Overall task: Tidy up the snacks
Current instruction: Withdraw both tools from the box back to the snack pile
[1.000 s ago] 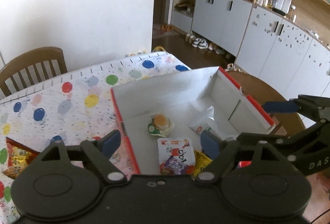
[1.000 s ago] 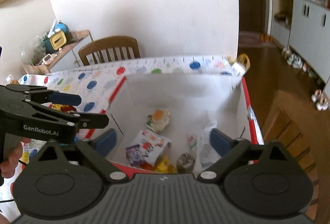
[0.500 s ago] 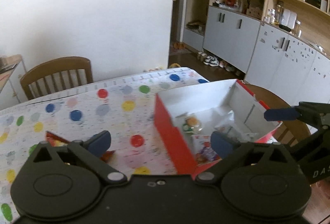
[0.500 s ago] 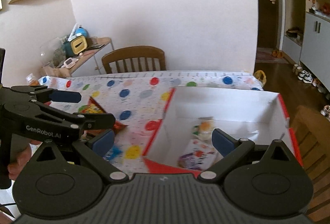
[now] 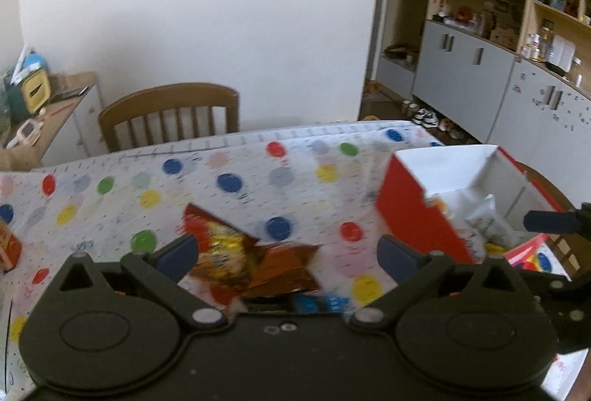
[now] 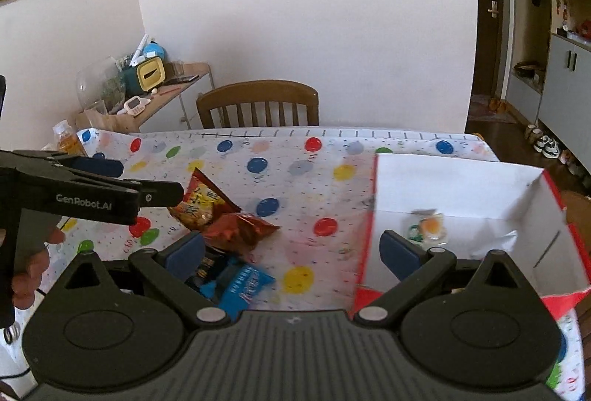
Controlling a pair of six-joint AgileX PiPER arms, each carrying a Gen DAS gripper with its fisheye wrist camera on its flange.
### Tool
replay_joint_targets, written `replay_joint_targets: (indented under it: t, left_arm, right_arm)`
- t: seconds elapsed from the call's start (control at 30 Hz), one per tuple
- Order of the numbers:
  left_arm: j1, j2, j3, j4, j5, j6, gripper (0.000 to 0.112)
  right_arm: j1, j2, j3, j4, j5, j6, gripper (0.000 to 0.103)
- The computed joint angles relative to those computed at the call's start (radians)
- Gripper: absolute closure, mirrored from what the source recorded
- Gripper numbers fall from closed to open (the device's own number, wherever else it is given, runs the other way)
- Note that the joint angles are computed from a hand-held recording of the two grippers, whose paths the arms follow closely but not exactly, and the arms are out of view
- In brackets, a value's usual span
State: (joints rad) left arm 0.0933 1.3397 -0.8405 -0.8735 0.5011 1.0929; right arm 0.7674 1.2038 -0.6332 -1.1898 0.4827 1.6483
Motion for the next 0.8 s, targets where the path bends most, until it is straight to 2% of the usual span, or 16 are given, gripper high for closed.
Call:
replay_joint_targets:
  t: [0.07, 0.2, 0.27, 0.37, 0.47, 0.67, 0.8]
  left_arm:
    - [0.037, 0.031, -0.009, -0.03, 0.009, 0.049, 0.01]
    - [0.088, 0.093, -0.023, -0.092, 0.018, 0.141, 0.01]
    - [0.102, 0.118, -0.025, -0.115, 0.015, 0.176, 0.01]
    - [0.118, 0.168, -0.033, -0.136, 0.014, 0.213, 0.01]
    - [0.13, 0.211, -0.038, -0.14, 0.021, 0.23, 0.012]
    - [0.133, 0.3, -0.057, -0.091, 0.041, 0.186, 0.021]
    - [0.118, 0.356, -0.089, -0.029, 0.06, 0.098, 0.035]
  right_arm:
    - [0.028, 0.046, -0.017, -0.049, 0.015, 0.084, 0.001]
    - [-0.025, 0.139, -0.067, 0.024, -0.098, 0.047, 0.002]
    - [-0.014, 0.2, -0.101, 0.031, -0.085, 0.071, 0.001]
    - [-0.032, 0.268, -0.134, 0.084, -0.146, 0.024, 0.002]
    - [-0.031, 0.341, -0.178, 0.152, -0.164, -0.048, 0.002]
    - [-0.063, 0.493, -0.278, 0.435, -0.179, -0.353, 0.002]
    - [-0.061, 0.558, -0.317, 0.372, -0.142, -0.291, 0.002]
